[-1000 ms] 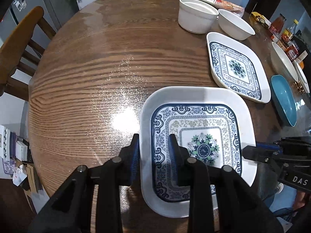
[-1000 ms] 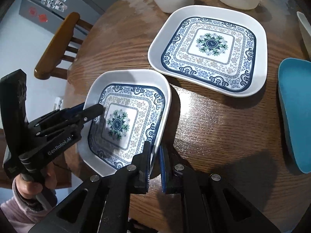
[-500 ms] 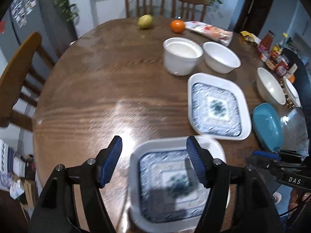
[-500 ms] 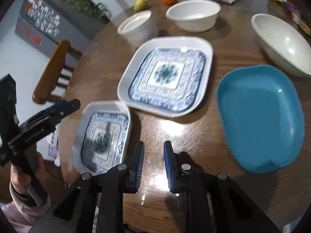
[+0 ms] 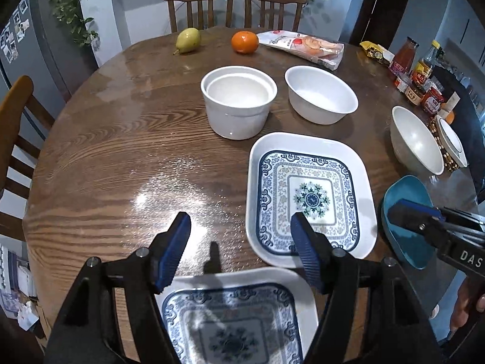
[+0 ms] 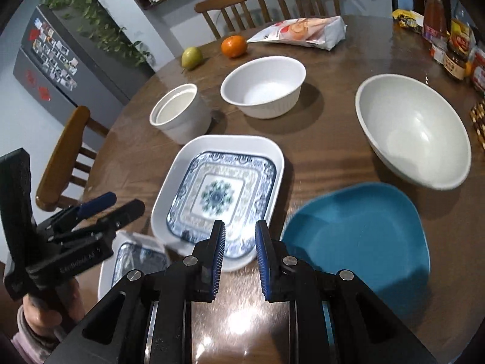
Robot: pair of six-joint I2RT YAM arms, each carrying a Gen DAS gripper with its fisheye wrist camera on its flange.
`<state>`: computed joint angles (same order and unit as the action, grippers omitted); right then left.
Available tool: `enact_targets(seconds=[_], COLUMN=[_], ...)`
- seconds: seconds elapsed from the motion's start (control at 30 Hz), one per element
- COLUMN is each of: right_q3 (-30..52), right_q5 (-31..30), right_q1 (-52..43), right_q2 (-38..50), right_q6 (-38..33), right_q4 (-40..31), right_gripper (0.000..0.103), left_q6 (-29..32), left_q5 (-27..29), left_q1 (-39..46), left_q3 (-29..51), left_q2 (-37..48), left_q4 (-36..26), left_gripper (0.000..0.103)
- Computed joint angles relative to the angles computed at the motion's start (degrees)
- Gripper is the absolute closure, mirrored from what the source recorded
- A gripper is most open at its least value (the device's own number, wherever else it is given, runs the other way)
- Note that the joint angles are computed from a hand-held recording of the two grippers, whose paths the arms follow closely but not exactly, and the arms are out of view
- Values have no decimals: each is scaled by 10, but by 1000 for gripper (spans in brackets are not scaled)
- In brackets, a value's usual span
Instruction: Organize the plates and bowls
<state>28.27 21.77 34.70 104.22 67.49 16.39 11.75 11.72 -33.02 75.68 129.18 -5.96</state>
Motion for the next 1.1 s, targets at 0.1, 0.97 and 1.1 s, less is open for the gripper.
enact_targets(seconds=[0.1,0.97,1.1], right_q3=[19,156,170], right_q5=[-10,-68,-52], right_q1=[-26,-129,-122], right_q2=[21,134,139], right_q6=[-36,-160,-159], right_q4=[2,-125,-143], right_gripper=[83,84,89], left_q6=[-4,18,22], left_q5=[-5,-27,-36], left_q1=[-6,-32,-33], left_q3=[15,148,136], left_q2=[12,121,117], left_q4=[-2,-76,-61], left_gripper=[36,76,79])
